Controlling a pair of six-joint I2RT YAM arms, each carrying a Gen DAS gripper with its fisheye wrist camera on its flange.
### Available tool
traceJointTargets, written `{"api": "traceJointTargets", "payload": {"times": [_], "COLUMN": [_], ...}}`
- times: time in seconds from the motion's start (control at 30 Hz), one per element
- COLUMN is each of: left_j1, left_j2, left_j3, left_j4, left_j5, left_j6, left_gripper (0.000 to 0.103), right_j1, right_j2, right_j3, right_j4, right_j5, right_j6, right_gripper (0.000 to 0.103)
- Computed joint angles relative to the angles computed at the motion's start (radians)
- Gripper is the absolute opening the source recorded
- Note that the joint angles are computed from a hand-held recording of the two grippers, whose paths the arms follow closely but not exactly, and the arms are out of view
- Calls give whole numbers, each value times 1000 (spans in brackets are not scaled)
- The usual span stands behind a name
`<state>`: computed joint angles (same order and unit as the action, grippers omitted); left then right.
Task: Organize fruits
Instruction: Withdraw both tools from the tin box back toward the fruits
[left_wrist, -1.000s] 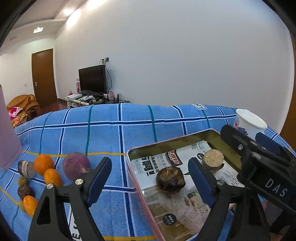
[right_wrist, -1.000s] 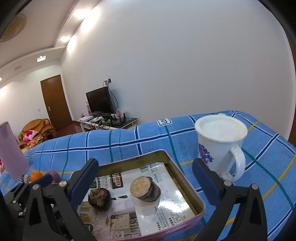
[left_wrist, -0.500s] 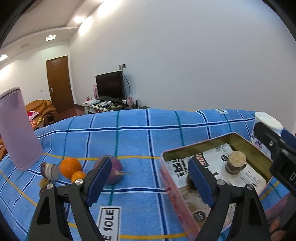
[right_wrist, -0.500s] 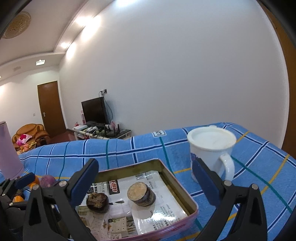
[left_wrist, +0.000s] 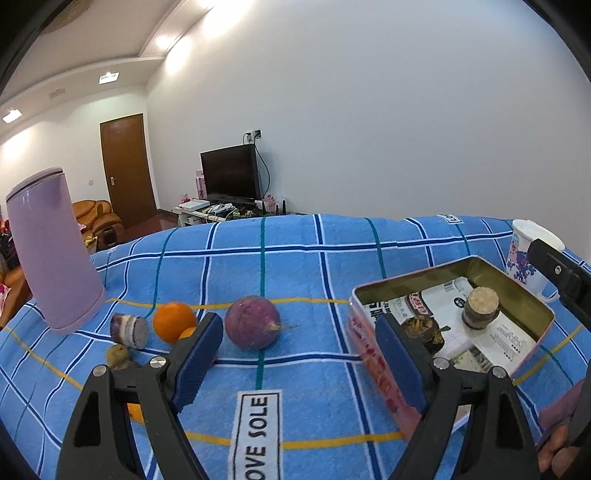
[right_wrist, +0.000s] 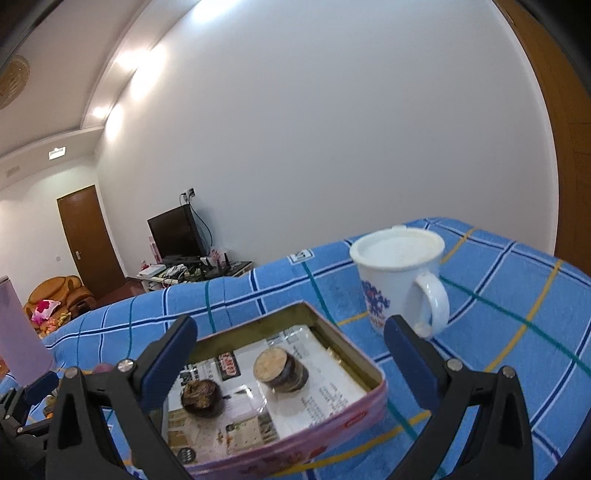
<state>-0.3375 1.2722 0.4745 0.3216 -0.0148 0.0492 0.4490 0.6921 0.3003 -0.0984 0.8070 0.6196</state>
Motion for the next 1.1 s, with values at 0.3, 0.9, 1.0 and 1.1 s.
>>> {"api": "traceJointTargets", "payload": {"times": [0.3, 0.9, 1.0, 1.1], "left_j1": [95, 364, 405, 446], "left_j2": [-58, -56, -35, -11], "left_j3": [-35, -29, -16, 2], "left_j4": [-39, -71, -74, -80], "left_j5": [71, 244, 265, 288], "left_j6": [32, 143, 160, 173], "left_gripper": [86, 86, 86, 86], "right_j1": [168, 388, 403, 408], "right_j2": [71, 419, 481, 532], "right_j3": [42, 196, 226, 250], "right_j4": [-71, -33, -5, 36], "right_j5": [120, 205, 201, 184], "right_j6": [100, 252, 248, 230], "right_gripper": [103, 103, 103, 103]}}
